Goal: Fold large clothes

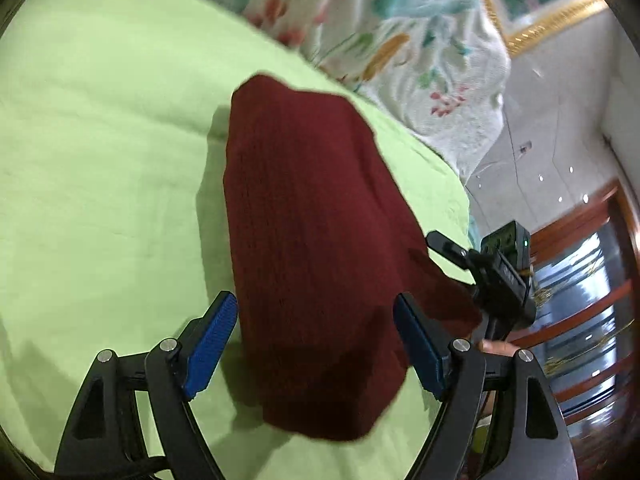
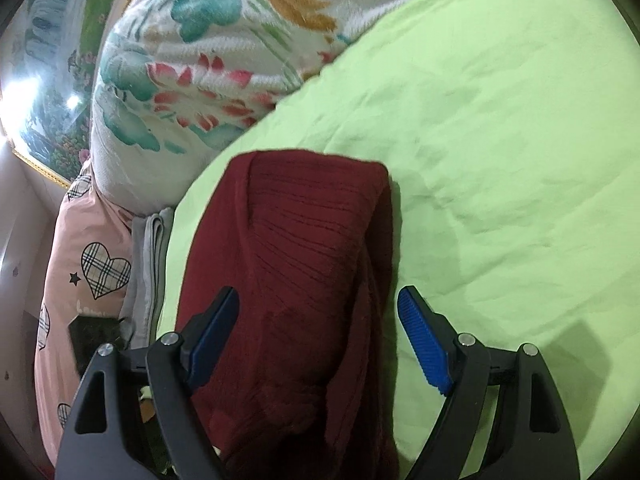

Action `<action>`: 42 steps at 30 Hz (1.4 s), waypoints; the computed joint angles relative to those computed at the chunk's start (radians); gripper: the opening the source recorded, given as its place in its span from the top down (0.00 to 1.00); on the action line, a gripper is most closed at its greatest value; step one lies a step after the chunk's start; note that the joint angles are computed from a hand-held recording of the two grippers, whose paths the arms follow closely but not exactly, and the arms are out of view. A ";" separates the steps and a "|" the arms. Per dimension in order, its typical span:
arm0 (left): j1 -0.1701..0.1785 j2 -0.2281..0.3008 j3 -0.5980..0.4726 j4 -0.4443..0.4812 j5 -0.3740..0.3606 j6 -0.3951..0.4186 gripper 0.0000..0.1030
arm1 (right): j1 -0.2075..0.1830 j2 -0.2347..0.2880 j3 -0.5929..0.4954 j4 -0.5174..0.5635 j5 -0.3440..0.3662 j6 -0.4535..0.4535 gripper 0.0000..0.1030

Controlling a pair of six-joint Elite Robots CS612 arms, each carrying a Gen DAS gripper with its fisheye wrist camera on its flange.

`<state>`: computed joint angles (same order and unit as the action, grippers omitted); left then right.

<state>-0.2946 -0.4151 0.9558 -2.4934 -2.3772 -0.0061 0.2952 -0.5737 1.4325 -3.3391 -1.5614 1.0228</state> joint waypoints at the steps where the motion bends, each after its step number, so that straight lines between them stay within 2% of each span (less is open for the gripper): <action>1: -0.003 0.016 -0.032 0.038 0.003 0.001 0.21 | -0.003 0.002 -0.002 0.006 0.012 0.003 0.21; 6: -0.007 0.093 -0.171 0.171 -0.031 0.003 0.13 | -0.019 0.014 -0.019 0.030 0.065 -0.007 0.21; 8: -0.010 0.123 -0.219 0.224 -0.058 0.020 0.15 | -0.021 0.019 -0.029 0.038 0.077 -0.022 0.21; 10: -0.018 0.128 -0.223 0.219 -0.051 0.039 0.25 | -0.019 0.027 -0.048 0.066 0.085 -0.058 0.21; 13: -0.035 0.112 -0.191 0.157 0.003 0.062 0.34 | -0.009 0.033 -0.074 0.120 0.066 -0.114 0.23; 14: -0.038 0.104 -0.177 0.137 0.014 0.070 0.36 | -0.008 0.033 -0.076 0.127 0.071 -0.116 0.41; 15: -0.039 0.096 -0.164 0.122 0.021 0.078 0.41 | -0.012 0.037 -0.075 0.116 0.106 -0.092 0.56; 16: -0.040 0.088 -0.149 0.104 0.028 0.086 0.44 | -0.015 0.045 -0.073 0.080 0.138 -0.052 0.58; 18: -0.039 0.065 -0.109 0.056 0.034 0.093 0.48 | -0.005 0.047 -0.075 0.065 0.125 -0.046 0.64; 21: -0.030 0.013 -0.018 -0.030 0.048 0.129 0.50 | 0.021 0.044 -0.102 0.081 0.098 -0.076 0.66; 24: -0.009 -0.040 0.063 -0.109 0.067 0.151 0.50 | 0.047 0.063 -0.159 0.100 0.106 -0.108 0.67; 30: 0.058 -0.086 0.105 -0.129 0.103 0.144 0.50 | 0.079 0.178 -0.358 0.075 0.185 -0.079 0.67; 36: 0.101 -0.100 0.123 -0.130 0.141 0.137 0.50 | 0.099 0.272 -0.546 0.169 0.242 -0.078 0.67; 39: 0.116 -0.083 0.114 -0.114 0.143 0.114 0.49 | 0.103 0.289 -0.582 0.218 0.243 -0.083 0.67; 42: 0.109 -0.064 0.102 -0.115 0.189 0.069 0.41 | 0.104 0.289 -0.578 0.248 0.224 -0.080 0.66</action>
<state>-0.1855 -0.4794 1.0579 -2.6082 -2.1882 0.0628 0.3995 -0.2849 0.8545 -3.0906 -1.3370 0.9433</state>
